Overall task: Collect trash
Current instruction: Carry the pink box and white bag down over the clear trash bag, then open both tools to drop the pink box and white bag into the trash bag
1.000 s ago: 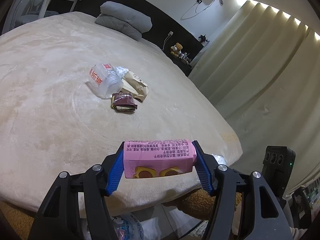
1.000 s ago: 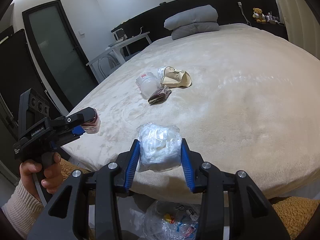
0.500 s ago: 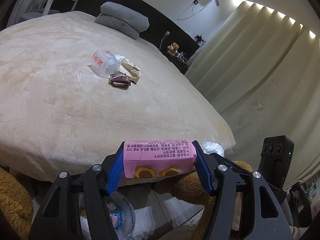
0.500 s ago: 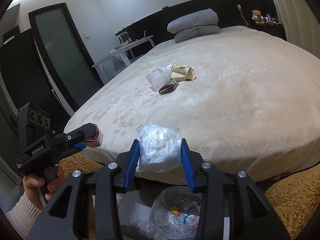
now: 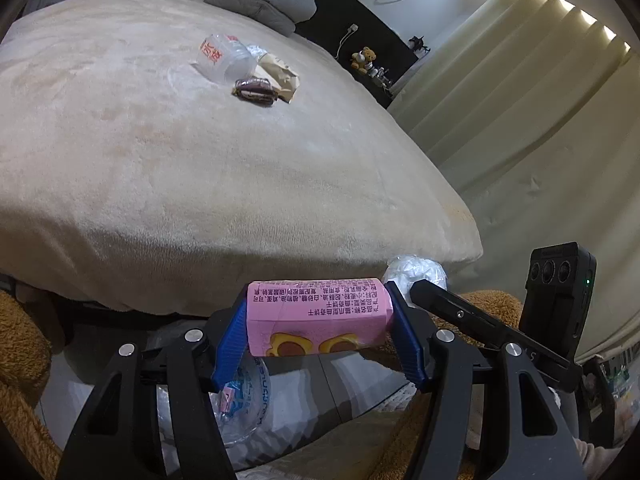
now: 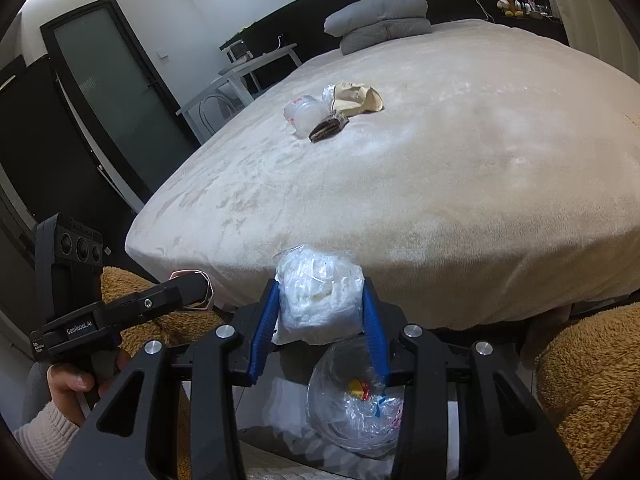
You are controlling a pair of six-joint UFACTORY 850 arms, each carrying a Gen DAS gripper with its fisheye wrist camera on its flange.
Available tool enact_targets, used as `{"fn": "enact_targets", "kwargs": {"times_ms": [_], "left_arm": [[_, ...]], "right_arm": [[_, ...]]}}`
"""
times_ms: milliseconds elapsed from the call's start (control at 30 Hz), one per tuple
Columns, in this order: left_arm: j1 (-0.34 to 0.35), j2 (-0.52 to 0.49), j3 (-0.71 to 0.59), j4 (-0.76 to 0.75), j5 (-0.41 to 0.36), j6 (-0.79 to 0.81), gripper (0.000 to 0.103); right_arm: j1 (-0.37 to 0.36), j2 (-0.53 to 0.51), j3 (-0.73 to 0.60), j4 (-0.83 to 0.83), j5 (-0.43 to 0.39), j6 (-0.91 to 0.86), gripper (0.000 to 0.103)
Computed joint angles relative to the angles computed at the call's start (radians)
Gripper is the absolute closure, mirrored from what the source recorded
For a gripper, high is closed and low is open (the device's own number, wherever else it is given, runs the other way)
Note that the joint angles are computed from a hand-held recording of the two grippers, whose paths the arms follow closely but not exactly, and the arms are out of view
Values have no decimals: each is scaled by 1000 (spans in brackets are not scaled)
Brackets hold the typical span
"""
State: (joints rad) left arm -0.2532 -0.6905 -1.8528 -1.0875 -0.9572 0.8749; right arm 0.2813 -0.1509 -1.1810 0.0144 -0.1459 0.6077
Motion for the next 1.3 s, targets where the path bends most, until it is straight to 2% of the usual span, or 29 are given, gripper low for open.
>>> {"fn": "enact_targets", "kwargs": {"times_ms": [200, 467, 833, 1300], "left_arm": [[-9, -67, -69, 114, -65, -154, 41], [-23, -195, -210, 271, -180, -380, 41], [-49, -335, -378, 481, -316, -583, 41], [-76, -461, -543, 653, -457, -660, 41]], "right_arm": [[-28, -50, -23, 398, -83, -335, 62], [-71, -159, -91, 596, -254, -433, 62], [-99, -297, -183, 586, -471, -337, 62], [-101, -436, -289, 580, -667, -287, 62]]}}
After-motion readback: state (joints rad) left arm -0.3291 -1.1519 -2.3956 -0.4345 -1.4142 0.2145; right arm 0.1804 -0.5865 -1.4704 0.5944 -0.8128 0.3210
